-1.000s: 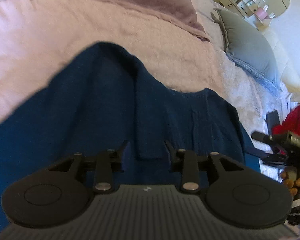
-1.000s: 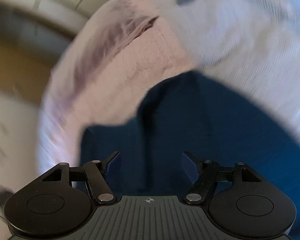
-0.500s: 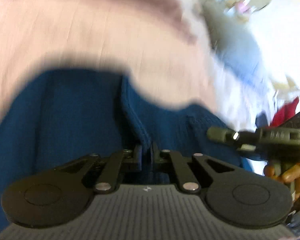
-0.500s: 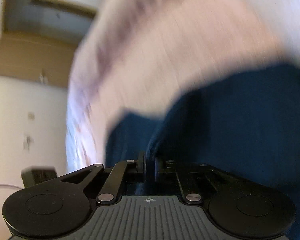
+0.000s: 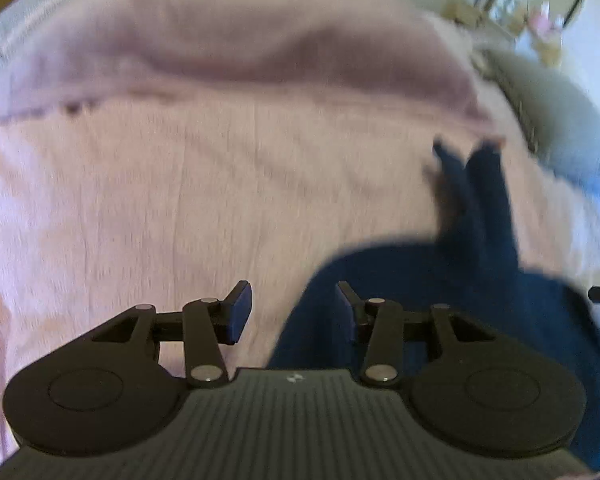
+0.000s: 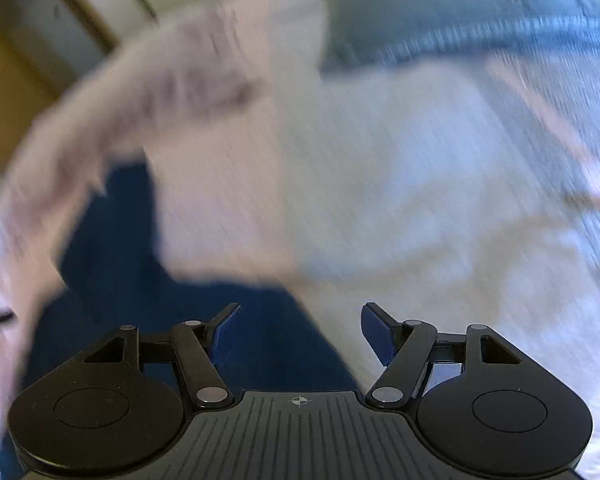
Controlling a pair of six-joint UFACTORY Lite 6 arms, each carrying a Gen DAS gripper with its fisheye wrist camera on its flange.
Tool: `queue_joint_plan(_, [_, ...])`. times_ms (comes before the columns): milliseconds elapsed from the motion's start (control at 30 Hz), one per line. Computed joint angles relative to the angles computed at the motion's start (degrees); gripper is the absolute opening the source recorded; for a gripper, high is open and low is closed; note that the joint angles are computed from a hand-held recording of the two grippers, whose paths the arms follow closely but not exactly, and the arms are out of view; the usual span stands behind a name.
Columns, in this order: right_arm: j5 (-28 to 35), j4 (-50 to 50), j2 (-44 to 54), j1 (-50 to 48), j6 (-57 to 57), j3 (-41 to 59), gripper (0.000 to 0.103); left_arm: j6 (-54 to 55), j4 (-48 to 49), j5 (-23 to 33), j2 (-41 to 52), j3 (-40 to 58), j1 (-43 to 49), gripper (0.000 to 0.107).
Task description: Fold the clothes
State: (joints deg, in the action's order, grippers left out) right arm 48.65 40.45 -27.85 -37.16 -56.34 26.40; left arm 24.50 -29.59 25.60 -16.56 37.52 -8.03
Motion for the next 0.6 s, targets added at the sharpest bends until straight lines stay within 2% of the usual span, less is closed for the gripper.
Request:
queue_joint_plan(100, [-0.79, 5.7, 2.27, -6.15, -13.22, -4.45, 0.069, 9.22, -9.57, -3.26, 2.55, -2.72, -0.78, 0.049])
queue_joint_plan(167, [-0.08, 10.48, 6.69, -7.54, -16.99, -4.15, 0.069, 18.01, -19.27, -4.43, 6.8, -1.96, -1.31, 0.052])
queue_joint_plan(233, [0.04, 14.45, 12.01, -7.44, -18.86, -3.15, 0.069, 21.76, -23.59, -7.2, 11.23, -1.32, -3.47, 0.04])
queue_joint_plan(267, [-0.47, 14.34, 12.2, -5.85, -17.23, -2.88, 0.069, 22.71, -23.7, -9.41, 12.48, -1.43, -4.67, 0.018])
queue_joint_plan(300, [-0.04, 13.98, 11.65, -4.93, -17.38, -3.14, 0.06, 24.37, -24.03, -10.04, 12.76, -1.57, -5.08, 0.01])
queue_joint_plan(367, [-0.32, 9.63, 10.31, -0.76, -15.19, -2.8, 0.009, 22.01, -20.71, -10.41, 10.98, -1.77, -5.58, 0.009])
queue_joint_plan(433, [-2.46, 7.12, 3.63, 2.38, -13.99, -4.12, 0.008, 17.0, -14.27, -11.04, 7.64, -1.79, -5.55, 0.009])
queue_joint_plan(533, [-1.74, 8.52, -3.16, 0.43, -16.52, -1.45, 0.007, 13.26, -8.44, -10.58, 5.66, 1.43, -4.13, 0.01])
queue_joint_plan(600, [-1.26, 9.52, -1.74, 1.18, -16.19, 3.39, 0.007, 12.14, -6.24, -9.99, 5.79, 4.56, -3.19, 0.01])
